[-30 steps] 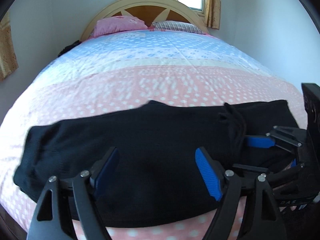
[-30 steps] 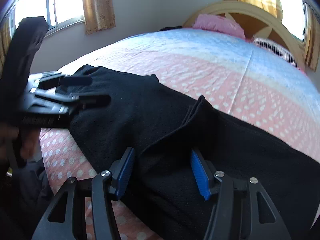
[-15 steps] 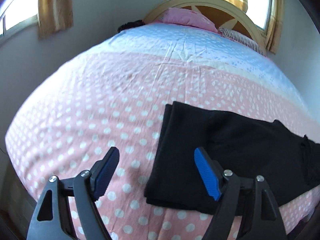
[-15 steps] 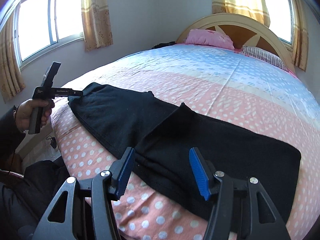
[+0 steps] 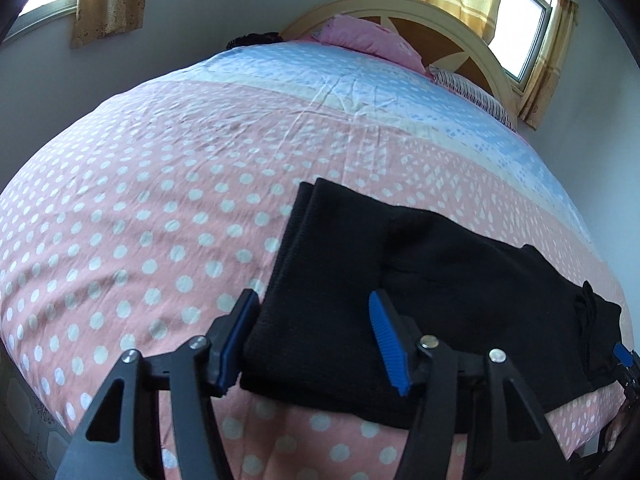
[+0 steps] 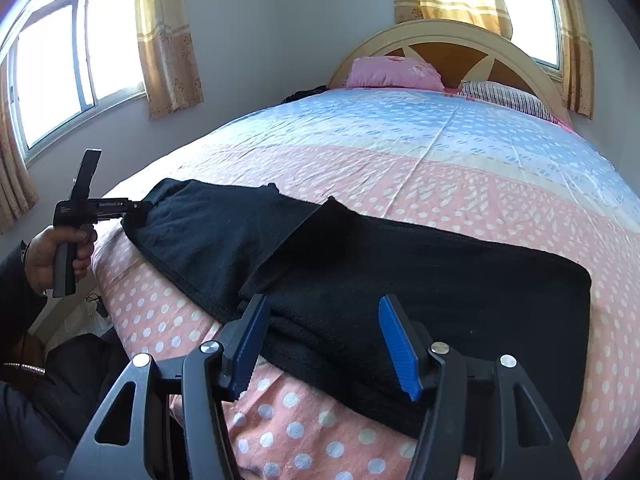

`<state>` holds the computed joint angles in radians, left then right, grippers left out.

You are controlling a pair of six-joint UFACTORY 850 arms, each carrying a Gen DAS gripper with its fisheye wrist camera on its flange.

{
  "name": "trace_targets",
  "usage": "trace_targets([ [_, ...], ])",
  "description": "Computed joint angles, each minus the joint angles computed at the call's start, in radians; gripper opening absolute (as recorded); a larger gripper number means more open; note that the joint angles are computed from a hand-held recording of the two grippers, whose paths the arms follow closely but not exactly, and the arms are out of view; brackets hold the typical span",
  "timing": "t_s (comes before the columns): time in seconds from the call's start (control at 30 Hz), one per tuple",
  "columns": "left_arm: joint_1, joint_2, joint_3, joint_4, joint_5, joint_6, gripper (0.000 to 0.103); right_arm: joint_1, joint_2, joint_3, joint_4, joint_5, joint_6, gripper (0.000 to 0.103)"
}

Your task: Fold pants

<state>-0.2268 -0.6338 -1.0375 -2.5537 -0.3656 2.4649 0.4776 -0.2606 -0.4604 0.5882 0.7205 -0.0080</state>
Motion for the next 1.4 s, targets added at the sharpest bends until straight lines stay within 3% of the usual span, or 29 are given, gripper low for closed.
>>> trace_targets([
  [0.13, 0.024, 0.006, 0.001, 0.222, -0.047, -0.209, 0.032, 0.0, 0.019, 0.017, 0.013, 0.031, 0.014, 0.06],
  [0.37, 0.034, 0.052, 0.038, 0.266, -0.119, -0.267, 0.028, -0.011, 0.052, 0.046, 0.061, 0.073, 0.031, 0.063],
  [0.6, -0.006, 0.152, 0.078, 0.349, -0.209, -0.325, 0.027, -0.019, 0.122, 0.088, 0.166, 0.105, 0.01, 0.063],
  [0.93, -0.192, 0.241, 0.036, 0.491, -0.285, -0.408, 0.027, -0.097, 0.268, 0.201, 0.274, 0.143, 0.053, 0.065],
  [1.17, -0.337, 0.193, -0.082, 0.62, -0.267, -0.515, 0.027, -0.201, 0.337, 0.269, 0.312, 0.148, 0.153, 0.065],
  [1.4, -0.436, 0.101, -0.189, 0.76, -0.208, -0.655, 0.027, -0.264, 0.371, 0.303, 0.31, 0.136, 0.203, 0.065],
])
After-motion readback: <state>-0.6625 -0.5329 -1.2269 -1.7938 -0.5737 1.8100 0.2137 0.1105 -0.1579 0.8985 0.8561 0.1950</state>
